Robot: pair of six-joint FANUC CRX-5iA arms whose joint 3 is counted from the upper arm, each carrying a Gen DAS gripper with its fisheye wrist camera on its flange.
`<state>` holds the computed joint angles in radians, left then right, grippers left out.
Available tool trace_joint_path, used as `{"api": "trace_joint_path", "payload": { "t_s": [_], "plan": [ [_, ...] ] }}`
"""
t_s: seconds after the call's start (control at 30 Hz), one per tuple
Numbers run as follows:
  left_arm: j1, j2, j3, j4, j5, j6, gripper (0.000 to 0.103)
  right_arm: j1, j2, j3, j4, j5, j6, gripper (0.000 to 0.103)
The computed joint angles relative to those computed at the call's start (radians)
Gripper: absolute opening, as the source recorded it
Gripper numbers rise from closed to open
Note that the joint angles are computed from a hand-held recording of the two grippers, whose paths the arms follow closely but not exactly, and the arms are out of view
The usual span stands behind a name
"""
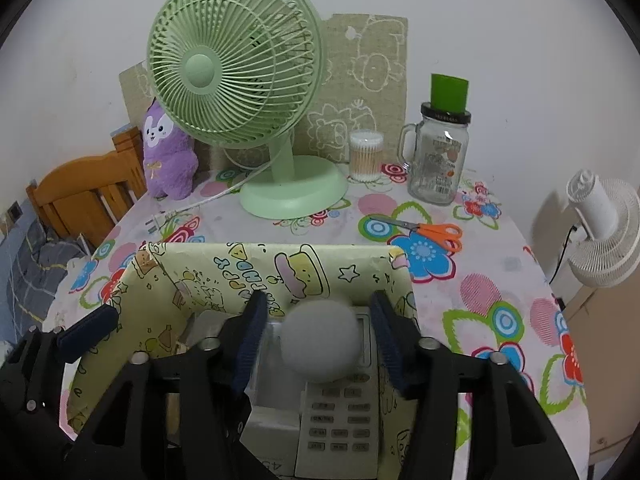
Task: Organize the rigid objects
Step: 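Lower the bear case into the basket with the left gripper while the right lowers the white case, then open both grippers and withdraw them from the basket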
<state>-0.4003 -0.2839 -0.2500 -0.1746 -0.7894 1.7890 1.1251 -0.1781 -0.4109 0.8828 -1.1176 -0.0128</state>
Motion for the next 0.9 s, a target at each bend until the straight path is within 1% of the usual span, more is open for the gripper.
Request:
{"api": "trace_joint_path", "payload": {
  "t_s": [0.03, 0.13, 0.23, 0.27, 0.3, 0.4, 0.5, 0.67, 0.9],
  "plan": [
    [0.002, -0.002, -0.002, 0.007, 0.001, -0.005, 0.100, 0.002, -0.006, -0.006, 0.004, 0.002, -0.012, 0.072],
    [-0.003, -0.012, -0.005, 0.001, 0.000, -0.001, 0.103, 0.011, -0.026, -0.025, 0.021, 0.015, -0.028, 0.077],
    [-0.003, -0.024, -0.009, 0.005, -0.004, -0.004, 0.103, 0.026, -0.035, -0.027, 0.025, 0.007, -0.028, 0.083],
    [-0.002, -0.029, -0.010, 0.006, -0.008, -0.004, 0.103, 0.033, -0.036, -0.026, 0.025, -0.001, -0.031, 0.085],
    [-0.005, -0.032, -0.008, 0.001, -0.016, 0.001, 0.103, 0.044, -0.032, -0.020, 0.027, -0.026, -0.039, 0.091],
    [-0.016, -0.049, -0.009, -0.011, -0.027, 0.006, 0.103, 0.076, -0.035, -0.026, 0.061, -0.082, -0.071, 0.097],
    [-0.030, -0.066, -0.010, -0.031, -0.037, 0.025, 0.103, 0.105, -0.037, -0.023, 0.076, -0.131, -0.068, 0.099],
    [-0.040, -0.104, -0.021, -0.030, -0.051, 0.036, 0.103, 0.158, -0.051, -0.024, 0.092, -0.198, -0.084, 0.099],
    [-0.078, -0.156, -0.027, -0.064, -0.076, 0.066, 0.103, 0.235, -0.074, -0.024, 0.104, -0.287, -0.111, 0.099]
  ]
}}
